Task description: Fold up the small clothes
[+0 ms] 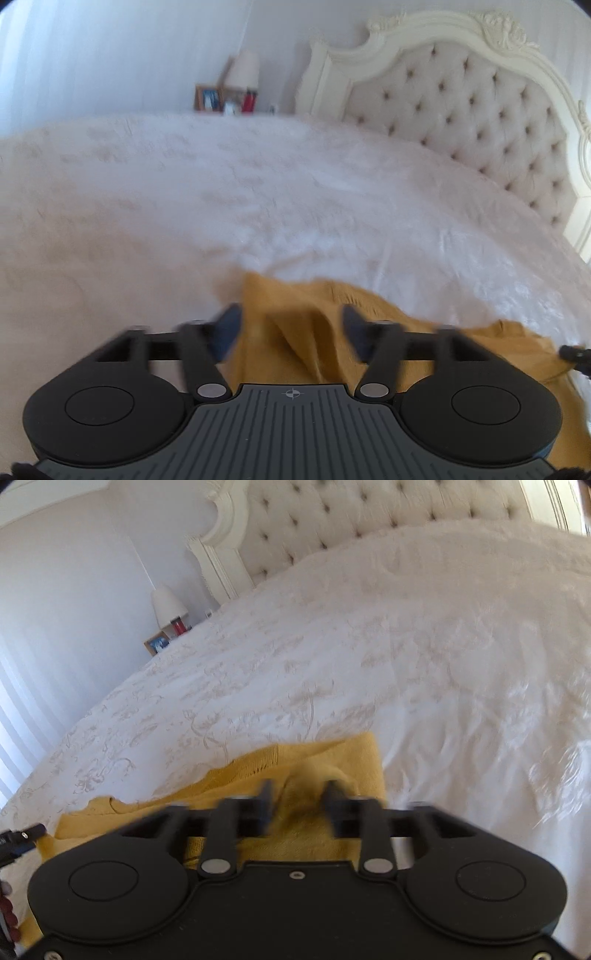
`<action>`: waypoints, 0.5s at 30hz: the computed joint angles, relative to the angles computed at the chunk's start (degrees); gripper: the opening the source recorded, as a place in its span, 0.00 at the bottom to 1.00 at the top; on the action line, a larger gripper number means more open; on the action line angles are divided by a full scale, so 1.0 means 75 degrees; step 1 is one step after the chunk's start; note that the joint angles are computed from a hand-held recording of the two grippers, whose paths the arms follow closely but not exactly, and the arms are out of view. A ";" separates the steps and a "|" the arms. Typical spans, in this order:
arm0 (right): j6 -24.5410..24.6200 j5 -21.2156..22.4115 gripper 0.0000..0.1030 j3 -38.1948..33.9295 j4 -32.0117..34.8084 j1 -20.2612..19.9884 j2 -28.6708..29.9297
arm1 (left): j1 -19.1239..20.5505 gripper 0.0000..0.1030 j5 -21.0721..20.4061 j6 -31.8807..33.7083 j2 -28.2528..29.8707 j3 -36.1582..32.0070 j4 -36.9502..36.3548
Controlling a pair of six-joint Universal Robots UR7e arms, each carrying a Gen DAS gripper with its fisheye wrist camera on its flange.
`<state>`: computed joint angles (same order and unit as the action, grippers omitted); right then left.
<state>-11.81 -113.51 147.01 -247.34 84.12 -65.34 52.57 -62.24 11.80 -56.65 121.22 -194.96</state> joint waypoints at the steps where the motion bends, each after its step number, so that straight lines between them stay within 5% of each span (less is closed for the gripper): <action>1: -0.0110 -0.0033 0.77 0.0053 -0.0282 0.0047 0.0054 | -0.0026 0.76 0.0007 0.0097 -0.0068 0.0060 -0.0100; 7: -0.0756 -0.0671 0.76 0.0261 -0.0601 0.0771 0.0149 | -0.0489 0.83 0.0112 0.0755 -0.0703 0.0740 0.0133; 15: -0.1744 -0.1833 0.75 -0.0092 0.0078 0.1875 0.0965 | -0.0880 0.85 -0.0021 0.1060 -0.0736 0.1173 0.1307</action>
<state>-24.89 -127.26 146.32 -246.76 98.19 -58.11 45.97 -62.40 19.75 -62.17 130.01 -185.15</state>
